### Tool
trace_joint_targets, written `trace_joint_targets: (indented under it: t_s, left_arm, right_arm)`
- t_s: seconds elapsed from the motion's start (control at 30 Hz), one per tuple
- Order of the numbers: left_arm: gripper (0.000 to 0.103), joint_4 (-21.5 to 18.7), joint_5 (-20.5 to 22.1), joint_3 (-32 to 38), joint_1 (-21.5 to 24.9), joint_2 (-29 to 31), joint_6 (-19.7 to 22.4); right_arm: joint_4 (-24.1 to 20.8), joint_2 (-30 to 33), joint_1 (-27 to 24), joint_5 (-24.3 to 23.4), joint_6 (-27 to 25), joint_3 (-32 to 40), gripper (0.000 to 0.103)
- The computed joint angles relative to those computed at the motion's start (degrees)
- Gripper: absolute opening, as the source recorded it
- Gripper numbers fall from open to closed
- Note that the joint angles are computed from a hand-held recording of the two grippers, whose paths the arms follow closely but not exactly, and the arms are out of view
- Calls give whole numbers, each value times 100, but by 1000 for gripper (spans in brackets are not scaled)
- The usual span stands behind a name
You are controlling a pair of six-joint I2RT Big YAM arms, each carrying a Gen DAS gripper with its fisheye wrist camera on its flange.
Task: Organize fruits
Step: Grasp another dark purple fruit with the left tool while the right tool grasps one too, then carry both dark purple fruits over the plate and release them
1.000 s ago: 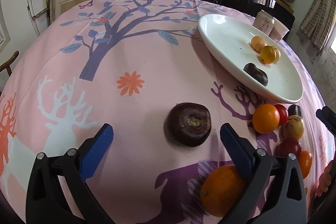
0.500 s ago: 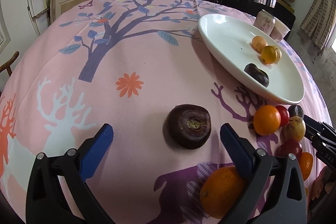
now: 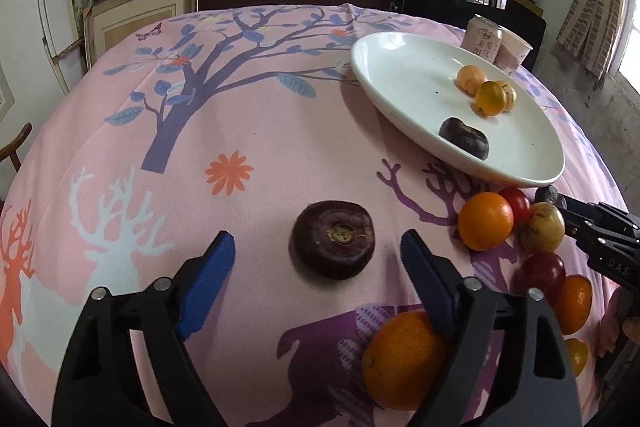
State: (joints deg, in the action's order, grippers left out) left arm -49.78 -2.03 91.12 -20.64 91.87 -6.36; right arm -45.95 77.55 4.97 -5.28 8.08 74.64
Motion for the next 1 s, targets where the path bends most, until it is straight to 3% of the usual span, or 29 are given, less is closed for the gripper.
trace_joint_targets:
  t_s: [0.1,0.2,0.37,0.47,0.63,0.8,1.0]
  left_arm:
    - [73,24,137,-11,19,-11,10]
    - [61,23,660,7,113,17,-51]
    - [57,-196,794,187,108,134,-25]
    - [41,-402,800,327,166,191,-154]
    - [41,-426,761,314,153,168,-165]
    - [41,-361,1360,242,312,78,-414]
    - [41,-169,1690,186,337,-50,-542]
  right_arm:
    - [-11,-47,-3,-7,-12,-38,40]
    - [-16,-51,-16,-51,10,-46,40]
    - [-21,-43,-70,-184,59,-42,40]
    - [-43,-49,-129,-307,104,-43,40]
    - [-70,-60,-234,-490,189,-49,40]
    - [-18,-154,-415,-790,418,-123,40]
    - [190,-425,-589,-1062,596,-281,40]
